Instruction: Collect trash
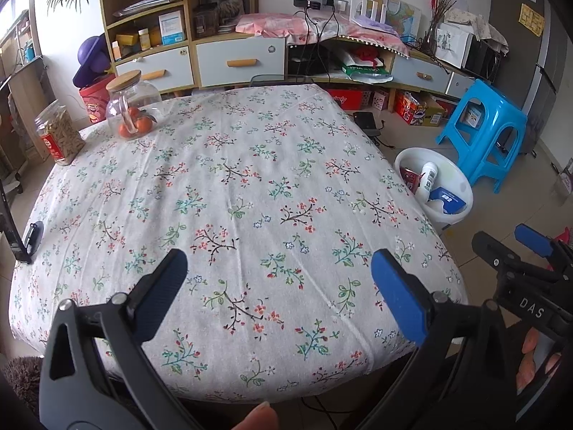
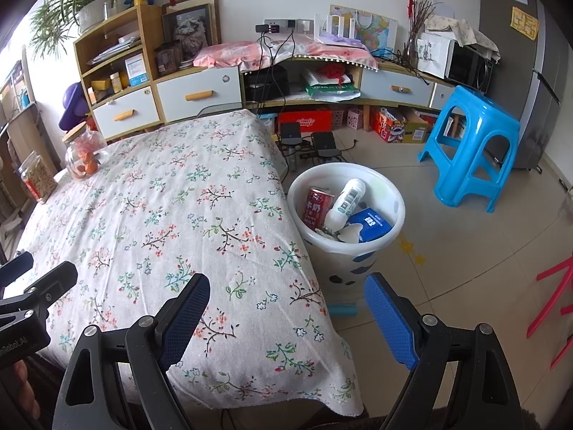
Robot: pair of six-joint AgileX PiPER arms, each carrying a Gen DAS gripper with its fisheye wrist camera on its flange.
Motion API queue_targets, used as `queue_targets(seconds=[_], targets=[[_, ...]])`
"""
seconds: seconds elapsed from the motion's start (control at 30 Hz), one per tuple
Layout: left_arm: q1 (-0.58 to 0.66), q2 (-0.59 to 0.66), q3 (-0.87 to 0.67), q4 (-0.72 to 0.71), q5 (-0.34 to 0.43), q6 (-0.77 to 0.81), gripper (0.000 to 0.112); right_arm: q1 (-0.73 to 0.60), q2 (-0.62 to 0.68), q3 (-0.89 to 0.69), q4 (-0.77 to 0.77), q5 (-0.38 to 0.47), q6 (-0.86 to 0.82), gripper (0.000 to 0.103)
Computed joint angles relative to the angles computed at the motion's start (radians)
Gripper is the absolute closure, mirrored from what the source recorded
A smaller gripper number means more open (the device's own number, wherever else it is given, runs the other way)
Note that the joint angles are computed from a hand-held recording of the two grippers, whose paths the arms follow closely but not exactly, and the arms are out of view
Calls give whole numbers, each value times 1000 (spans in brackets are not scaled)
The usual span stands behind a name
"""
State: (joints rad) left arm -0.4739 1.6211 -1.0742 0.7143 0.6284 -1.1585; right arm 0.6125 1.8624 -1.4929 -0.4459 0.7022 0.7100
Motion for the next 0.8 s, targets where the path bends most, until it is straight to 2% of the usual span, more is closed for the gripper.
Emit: queue_targets(seconds=[0.47,0.8], targets=[[-9,-4,5,26,5,-20,10,-4,8,-11,-4,3,18,13],[2,-9,4,-20,-5,13,10,3,17,-19,-7,5,28,13]])
